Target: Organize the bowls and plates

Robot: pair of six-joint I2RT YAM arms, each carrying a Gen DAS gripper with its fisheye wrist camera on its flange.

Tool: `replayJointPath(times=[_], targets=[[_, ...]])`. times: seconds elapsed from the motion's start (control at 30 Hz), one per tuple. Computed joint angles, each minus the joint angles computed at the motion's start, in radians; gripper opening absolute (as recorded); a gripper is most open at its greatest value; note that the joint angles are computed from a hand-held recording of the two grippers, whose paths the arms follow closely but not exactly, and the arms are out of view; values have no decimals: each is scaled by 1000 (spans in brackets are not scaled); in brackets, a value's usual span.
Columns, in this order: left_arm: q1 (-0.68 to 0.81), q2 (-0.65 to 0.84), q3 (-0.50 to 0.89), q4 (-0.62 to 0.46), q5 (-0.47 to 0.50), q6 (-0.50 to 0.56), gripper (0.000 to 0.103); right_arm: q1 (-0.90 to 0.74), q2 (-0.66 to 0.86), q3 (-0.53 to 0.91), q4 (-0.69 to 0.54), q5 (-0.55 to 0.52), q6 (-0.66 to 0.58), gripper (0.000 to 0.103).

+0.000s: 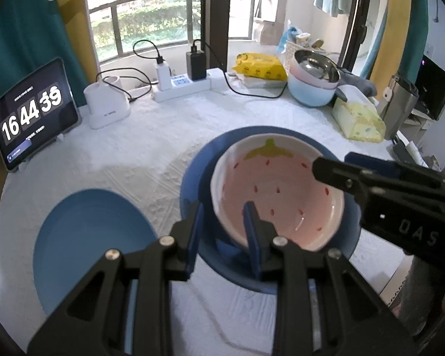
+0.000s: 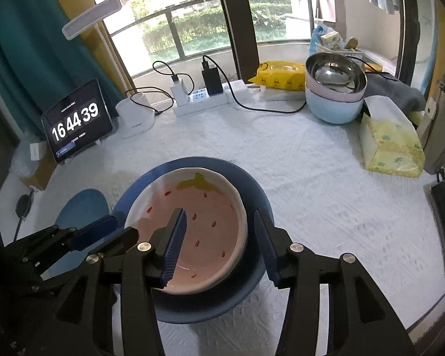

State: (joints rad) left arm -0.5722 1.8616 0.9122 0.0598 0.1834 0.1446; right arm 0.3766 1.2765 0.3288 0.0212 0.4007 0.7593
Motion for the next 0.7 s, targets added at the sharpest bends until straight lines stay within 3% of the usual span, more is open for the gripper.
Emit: replayJointPath(times=[0.27, 0.47, 0.7], targets=[[50, -24, 0, 4, 11, -16, 32, 3, -42, -12, -27, -3, 12, 50], [88, -9, 14, 8, 22, -27, 43, -35, -119, -38, -60, -5, -4, 50], [101, 38, 36, -5, 30, -29, 44, -167, -167, -114, -14, -111, -46, 50]])
